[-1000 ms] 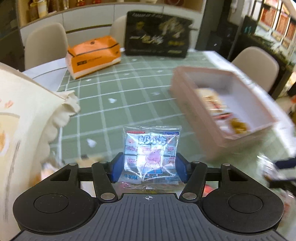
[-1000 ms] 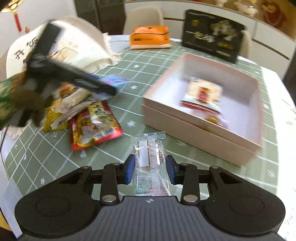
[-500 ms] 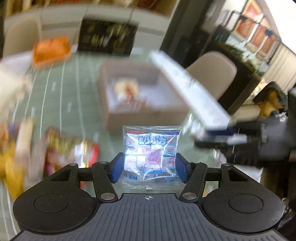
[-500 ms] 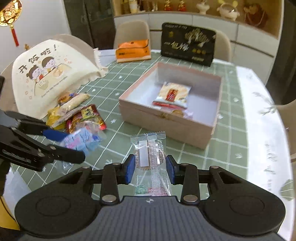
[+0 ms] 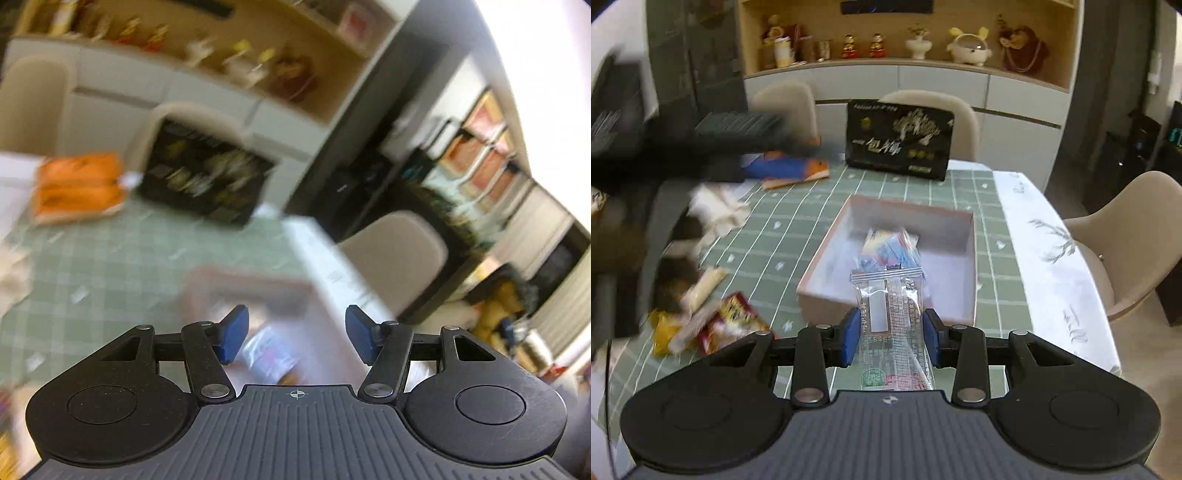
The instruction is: Organize snacks
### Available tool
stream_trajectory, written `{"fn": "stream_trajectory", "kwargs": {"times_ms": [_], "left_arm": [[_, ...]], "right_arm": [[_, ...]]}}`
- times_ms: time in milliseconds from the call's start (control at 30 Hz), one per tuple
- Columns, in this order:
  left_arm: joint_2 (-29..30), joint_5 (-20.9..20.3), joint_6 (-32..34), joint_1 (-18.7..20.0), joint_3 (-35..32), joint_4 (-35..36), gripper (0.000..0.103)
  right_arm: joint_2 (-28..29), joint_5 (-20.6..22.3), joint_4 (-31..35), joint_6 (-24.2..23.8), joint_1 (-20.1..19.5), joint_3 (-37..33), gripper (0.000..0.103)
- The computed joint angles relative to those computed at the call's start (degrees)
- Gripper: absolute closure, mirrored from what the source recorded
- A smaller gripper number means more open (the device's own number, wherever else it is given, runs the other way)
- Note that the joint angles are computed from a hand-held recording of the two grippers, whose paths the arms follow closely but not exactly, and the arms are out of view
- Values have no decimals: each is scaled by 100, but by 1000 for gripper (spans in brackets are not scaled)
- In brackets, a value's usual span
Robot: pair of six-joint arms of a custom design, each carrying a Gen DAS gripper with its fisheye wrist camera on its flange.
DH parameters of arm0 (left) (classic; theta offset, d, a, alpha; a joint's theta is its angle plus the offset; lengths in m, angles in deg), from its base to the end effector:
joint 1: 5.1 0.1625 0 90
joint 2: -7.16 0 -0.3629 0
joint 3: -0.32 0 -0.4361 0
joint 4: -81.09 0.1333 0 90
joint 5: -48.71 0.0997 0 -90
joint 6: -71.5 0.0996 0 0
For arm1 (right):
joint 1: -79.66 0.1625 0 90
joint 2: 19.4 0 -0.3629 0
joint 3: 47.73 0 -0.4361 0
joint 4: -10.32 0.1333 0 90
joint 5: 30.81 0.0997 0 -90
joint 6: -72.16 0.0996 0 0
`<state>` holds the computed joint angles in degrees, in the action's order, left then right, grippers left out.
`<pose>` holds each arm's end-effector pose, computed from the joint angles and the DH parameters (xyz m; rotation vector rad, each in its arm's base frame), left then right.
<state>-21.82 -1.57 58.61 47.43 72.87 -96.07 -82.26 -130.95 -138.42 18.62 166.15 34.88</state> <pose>-0.3051 -0.7218 0.0510 0.1813 2.5473 -1.3031 0.0718 -0.7209 0.3246 1.0178 -2.3729 0.6934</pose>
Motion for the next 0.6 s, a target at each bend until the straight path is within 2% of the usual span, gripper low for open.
{"fn": "stream_trajectory", "kwargs": {"times_ms": [100, 200, 267, 300, 333, 367, 433, 500, 600], "left_arm": [[-444, 434, -47, -62, 765, 243, 39], [-934, 1200, -632, -217, 1677, 547, 39], [-1255, 1556, -1067, -253, 2215, 632, 40], [-1408, 1827, -1298, -275, 2472, 709, 40], [-1532, 2051, -1522, -302, 2675, 811, 40], [-1665, 2300, -1806, -291, 2848, 997, 40], [-1860, 2600, -2251, -220, 3063, 1238, 40], [-2054, 2692, -2659, -179, 3271, 1349, 40], [-2128, 2591, -2713, -106, 3443, 1099, 40]], "right_arm": [[659, -91, 295, 253, 155, -912, 67], [1448, -53, 528, 339, 239, -1947, 51], [1923, -381, 477, 290, 331, -2465, 46], [2018, -486, 347, 211, 361, -2497, 46], [2016, -496, 272, 187, 371, -2405, 39], [1963, -416, 347, 274, 360, -2288, 31], [1776, -189, 799, 640, 324, -1972, 30], [1646, 38, 1308, 932, 294, -1712, 30], [1505, 288, 1658, 1247, 270, -1185, 30]]}}
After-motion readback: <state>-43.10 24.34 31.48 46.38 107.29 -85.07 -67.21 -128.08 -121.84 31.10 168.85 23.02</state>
